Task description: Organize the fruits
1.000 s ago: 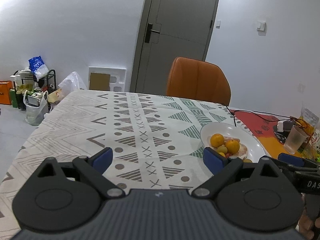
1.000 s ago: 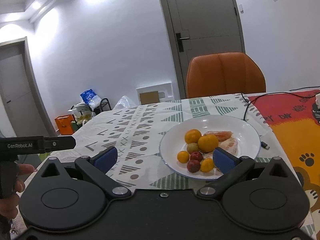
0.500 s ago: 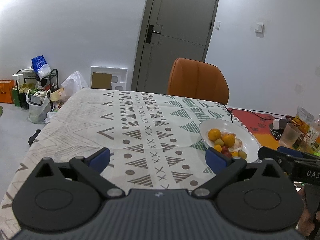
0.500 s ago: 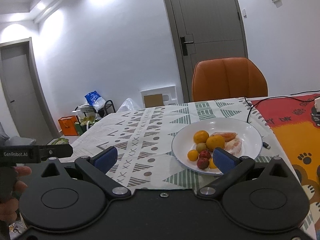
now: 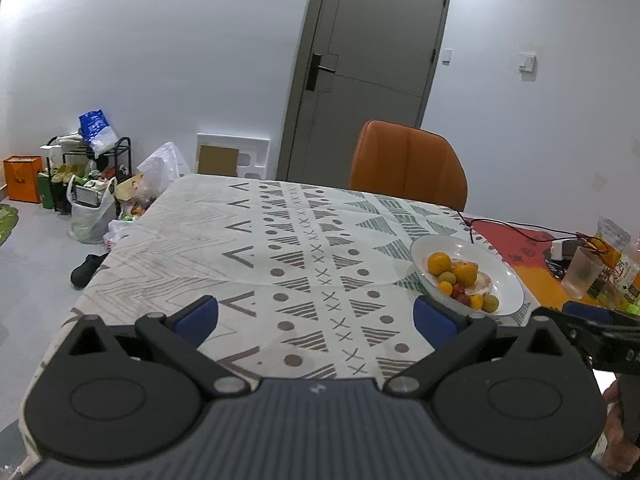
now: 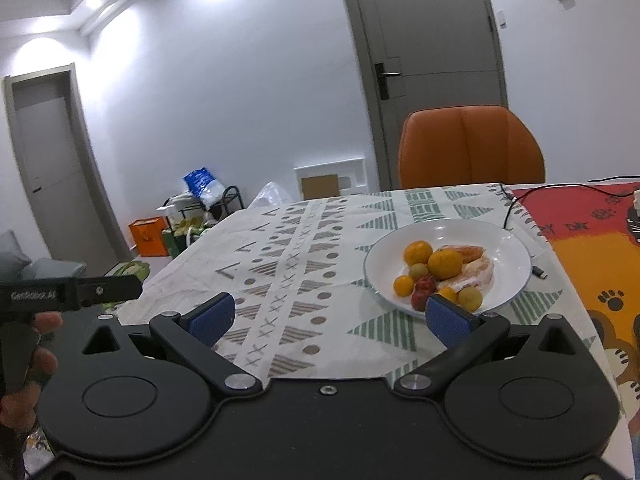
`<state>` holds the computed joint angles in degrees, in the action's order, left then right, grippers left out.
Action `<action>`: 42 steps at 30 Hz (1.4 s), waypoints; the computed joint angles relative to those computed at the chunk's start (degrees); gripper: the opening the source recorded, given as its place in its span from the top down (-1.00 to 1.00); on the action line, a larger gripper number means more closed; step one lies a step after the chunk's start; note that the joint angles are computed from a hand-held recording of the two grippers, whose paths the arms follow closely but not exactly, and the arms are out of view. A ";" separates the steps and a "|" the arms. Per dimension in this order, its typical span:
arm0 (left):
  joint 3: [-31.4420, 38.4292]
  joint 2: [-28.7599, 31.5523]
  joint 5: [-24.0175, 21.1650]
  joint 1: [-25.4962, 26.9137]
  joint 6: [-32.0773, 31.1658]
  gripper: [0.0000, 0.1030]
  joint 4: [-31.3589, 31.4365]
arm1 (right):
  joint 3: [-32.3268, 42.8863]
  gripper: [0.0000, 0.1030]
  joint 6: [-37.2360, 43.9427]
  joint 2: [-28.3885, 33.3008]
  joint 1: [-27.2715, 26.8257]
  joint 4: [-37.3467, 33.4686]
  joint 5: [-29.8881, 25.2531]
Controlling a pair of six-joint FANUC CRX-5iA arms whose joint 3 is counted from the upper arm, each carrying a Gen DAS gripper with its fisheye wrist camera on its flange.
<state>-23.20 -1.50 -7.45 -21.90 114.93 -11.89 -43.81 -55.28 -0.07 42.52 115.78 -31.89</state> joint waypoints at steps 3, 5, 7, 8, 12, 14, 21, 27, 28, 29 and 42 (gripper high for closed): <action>2.34 -0.03 -3.47 -1.02 7.59 -1.00 -7.09 | -0.38 -1.00 -0.07 -0.56 0.18 0.62 0.43; 3.02 -0.25 -4.83 -1.53 10.28 -1.00 -9.77 | -0.66 -1.00 -0.55 -0.98 0.16 1.16 0.58; 2.91 -0.65 -5.34 -1.57 10.92 -1.00 -10.28 | -0.87 -1.00 -0.51 -1.31 0.29 1.03 0.74; 2.93 -0.87 -5.64 -1.63 11.42 -1.00 -10.77 | -0.94 -1.00 -0.18 -1.42 0.44 0.65 0.74; 3.50 -1.45 -7.08 -2.22 15.13 -1.00 -14.48 | -1.02 -1.00 1.24 -1.61 0.89 -1.18 1.24; 3.28 -1.62 -7.08 -1.92 14.35 -1.00 -13.91 | -1.06 -1.00 2.15 -1.58 1.25 -2.41 1.19; 3.26 -1.31 -7.32 -1.65 11.72 -1.00 -12.33 | -1.27 -1.00 2.23 -1.60 1.17 -3.29 1.49; 3.36 -1.11 -7.45 -1.91 10.63 -1.00 -11.89 | -1.31 -1.00 1.98 -1.66 0.82 -2.68 1.90; 3.47 -1.09 -7.60 -2.00 10.83 -1.00 -12.11 | -1.27 -1.00 1.92 -1.63 0.76 -2.50 1.98; 3.45 -1.12 -7.58 -1.99 10.86 -1.00 -12.13 | -1.26 -1.00 1.73 -1.60 0.58 -2.17 2.11; 4.47 -1.08 -9.23 -2.78 13.14 -1.00 -14.93 | -0.90 -1.00 -1.78 -1.15 -1.98 2.86 4.59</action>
